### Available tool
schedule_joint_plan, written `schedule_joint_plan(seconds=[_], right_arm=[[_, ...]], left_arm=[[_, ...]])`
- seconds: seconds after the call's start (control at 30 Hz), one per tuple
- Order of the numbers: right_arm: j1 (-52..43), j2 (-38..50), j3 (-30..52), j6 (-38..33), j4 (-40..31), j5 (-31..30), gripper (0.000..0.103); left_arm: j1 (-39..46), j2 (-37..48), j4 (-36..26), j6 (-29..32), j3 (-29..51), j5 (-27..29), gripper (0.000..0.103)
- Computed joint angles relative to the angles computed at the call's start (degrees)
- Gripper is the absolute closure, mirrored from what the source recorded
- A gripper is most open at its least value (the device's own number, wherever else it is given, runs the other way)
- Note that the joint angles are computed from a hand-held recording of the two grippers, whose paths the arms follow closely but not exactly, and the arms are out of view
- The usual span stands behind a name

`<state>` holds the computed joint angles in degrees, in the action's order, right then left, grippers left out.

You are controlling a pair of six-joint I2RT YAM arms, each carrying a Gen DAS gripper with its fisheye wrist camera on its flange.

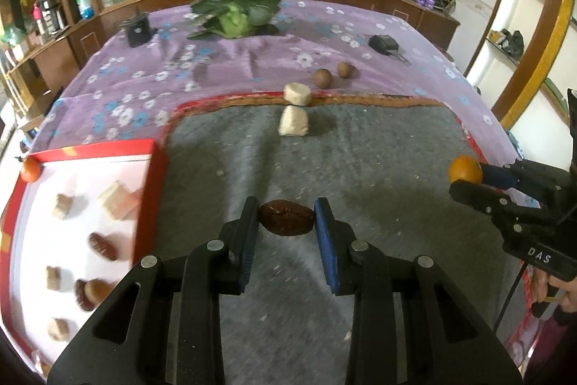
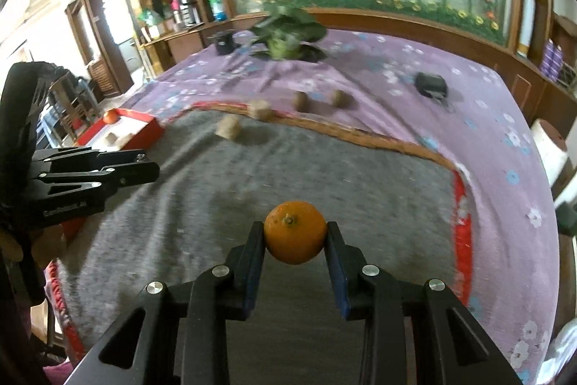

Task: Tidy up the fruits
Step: 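Carry the date and orange into the white tray and open both tools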

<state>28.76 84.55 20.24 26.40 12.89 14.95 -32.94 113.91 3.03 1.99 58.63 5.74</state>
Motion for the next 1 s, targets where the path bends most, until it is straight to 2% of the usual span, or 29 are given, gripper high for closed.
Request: schedule_joint_plan(seconds=[0.33, 0.6, 1.0], right_arm=[[8.5, 9.8, 11.2, 0.9, -2.2, 0.9, 0.071], [12.6, 17.6, 22.2, -0.9, -5.3, 0.1, 0.071], [15.3, 29.7, 39.4, -4.7, -9.9, -4.4, 0.071]], left_arm=[[5.9, -5.5, 2.9, 0.7, -6.7, -2.2, 0.073], [12.4, -7.7, 4.0, 1.9, -9.4, -1.6, 0.073], [25.6, -4.8, 3.5, 2.8, -7.2, -1.2, 0.073]])
